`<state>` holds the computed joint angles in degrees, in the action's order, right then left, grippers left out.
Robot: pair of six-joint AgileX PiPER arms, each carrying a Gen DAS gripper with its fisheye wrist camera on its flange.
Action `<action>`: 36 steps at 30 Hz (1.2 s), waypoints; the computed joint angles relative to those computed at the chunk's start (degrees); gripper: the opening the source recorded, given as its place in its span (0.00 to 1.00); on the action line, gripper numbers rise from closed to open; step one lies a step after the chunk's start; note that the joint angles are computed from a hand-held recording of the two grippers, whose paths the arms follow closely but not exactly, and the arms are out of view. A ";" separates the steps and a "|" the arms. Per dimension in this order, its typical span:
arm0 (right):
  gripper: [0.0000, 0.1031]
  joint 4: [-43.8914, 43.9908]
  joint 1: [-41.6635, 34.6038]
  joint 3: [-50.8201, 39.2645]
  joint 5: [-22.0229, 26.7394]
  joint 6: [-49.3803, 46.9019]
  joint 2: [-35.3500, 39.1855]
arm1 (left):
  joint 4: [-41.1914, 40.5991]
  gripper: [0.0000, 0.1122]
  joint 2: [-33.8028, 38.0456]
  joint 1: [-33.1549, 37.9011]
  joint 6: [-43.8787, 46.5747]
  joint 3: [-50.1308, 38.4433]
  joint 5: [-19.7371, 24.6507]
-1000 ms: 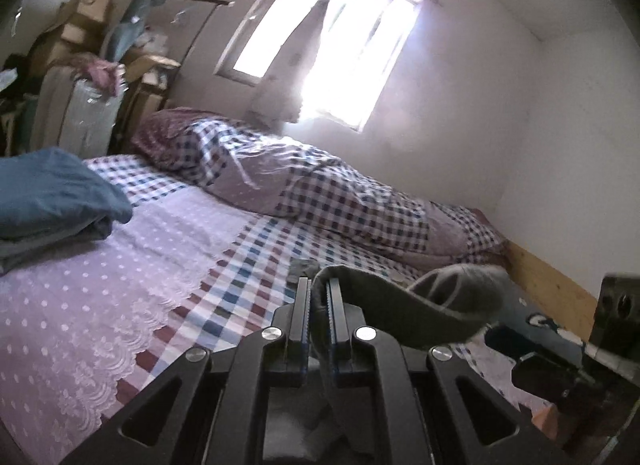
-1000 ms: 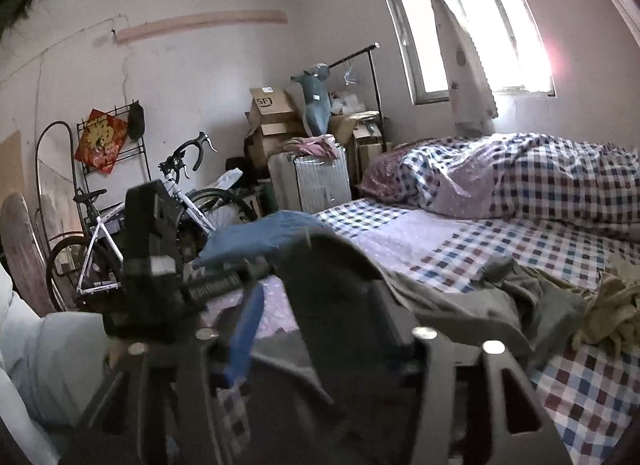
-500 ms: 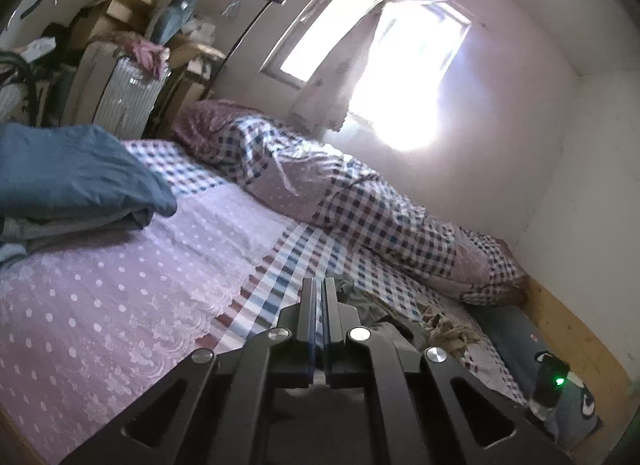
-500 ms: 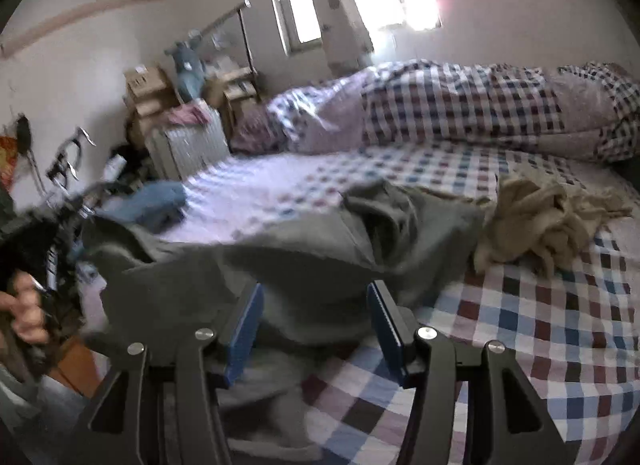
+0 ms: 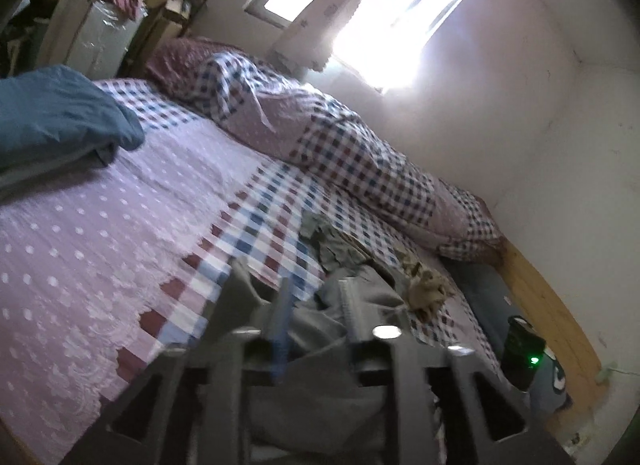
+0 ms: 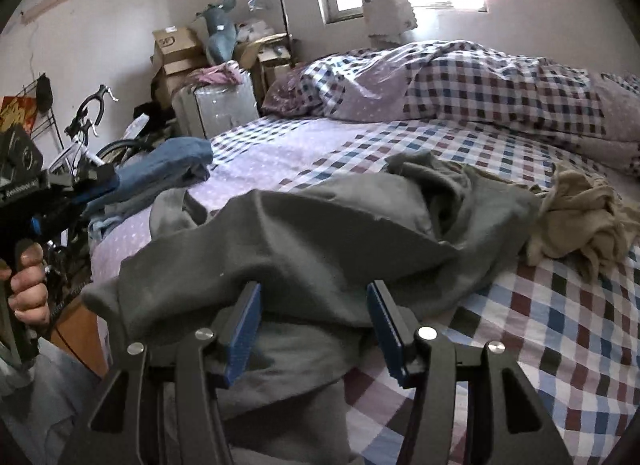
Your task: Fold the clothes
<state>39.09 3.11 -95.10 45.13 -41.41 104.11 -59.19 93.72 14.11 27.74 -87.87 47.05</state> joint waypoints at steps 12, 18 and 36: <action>0.03 1.36 0.49 0.34 1.65 -2.75 -1.39 | 1.20 0.73 0.17 -7.45 8.23 -2.44 5.59; 0.01 11.45 -2.05 0.29 13.83 -14.47 -3.70 | 3.08 0.73 -0.21 -9.90 9.00 -3.03 4.70; 0.51 1.62 0.32 3.43 -0.67 -4.60 -4.07 | 4.69 0.73 0.98 -10.62 7.11 -3.42 4.30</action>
